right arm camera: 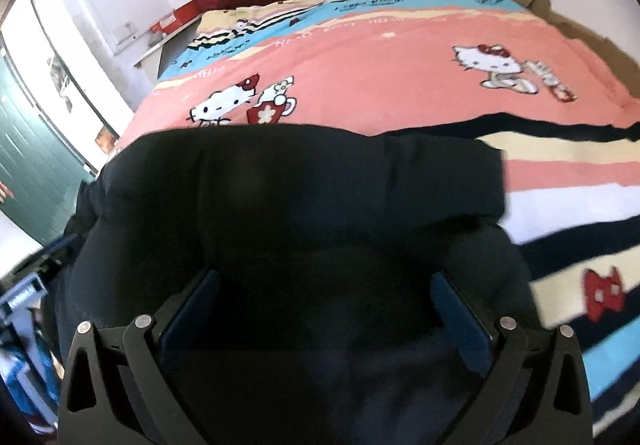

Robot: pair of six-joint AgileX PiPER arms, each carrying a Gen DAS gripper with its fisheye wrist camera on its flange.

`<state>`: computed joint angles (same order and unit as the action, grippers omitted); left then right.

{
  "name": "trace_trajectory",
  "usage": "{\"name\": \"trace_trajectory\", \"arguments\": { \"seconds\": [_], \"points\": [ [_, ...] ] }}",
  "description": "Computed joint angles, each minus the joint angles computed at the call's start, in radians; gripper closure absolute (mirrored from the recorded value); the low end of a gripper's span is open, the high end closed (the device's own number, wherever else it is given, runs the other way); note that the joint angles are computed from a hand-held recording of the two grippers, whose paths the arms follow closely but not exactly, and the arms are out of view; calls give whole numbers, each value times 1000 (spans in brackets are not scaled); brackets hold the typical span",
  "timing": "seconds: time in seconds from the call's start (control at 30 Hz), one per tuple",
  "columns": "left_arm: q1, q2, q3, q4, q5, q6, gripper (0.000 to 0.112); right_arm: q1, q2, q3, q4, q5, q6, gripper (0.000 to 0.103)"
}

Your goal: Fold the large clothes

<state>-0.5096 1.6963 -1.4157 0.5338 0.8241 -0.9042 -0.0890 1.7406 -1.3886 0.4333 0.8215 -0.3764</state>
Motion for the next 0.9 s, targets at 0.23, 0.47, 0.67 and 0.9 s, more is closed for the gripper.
{"name": "trace_trajectory", "arguments": {
  "seconds": [0.23,0.47,0.67,0.9],
  "points": [
    [-137,-188,154,144,105,-151,30,-88,-174,124,61,55,-90,1],
    [-274,-320,214,228,237,-232,30,-155,-338,195,76,138,-154,1],
    [-351,-377,221,262,324,-259,30,-229,-415,208,98,210,-200,1],
    [-360,-437,245,257,354,-260,30,-339,-467,197,126,288,-249,1]
  ]
}}
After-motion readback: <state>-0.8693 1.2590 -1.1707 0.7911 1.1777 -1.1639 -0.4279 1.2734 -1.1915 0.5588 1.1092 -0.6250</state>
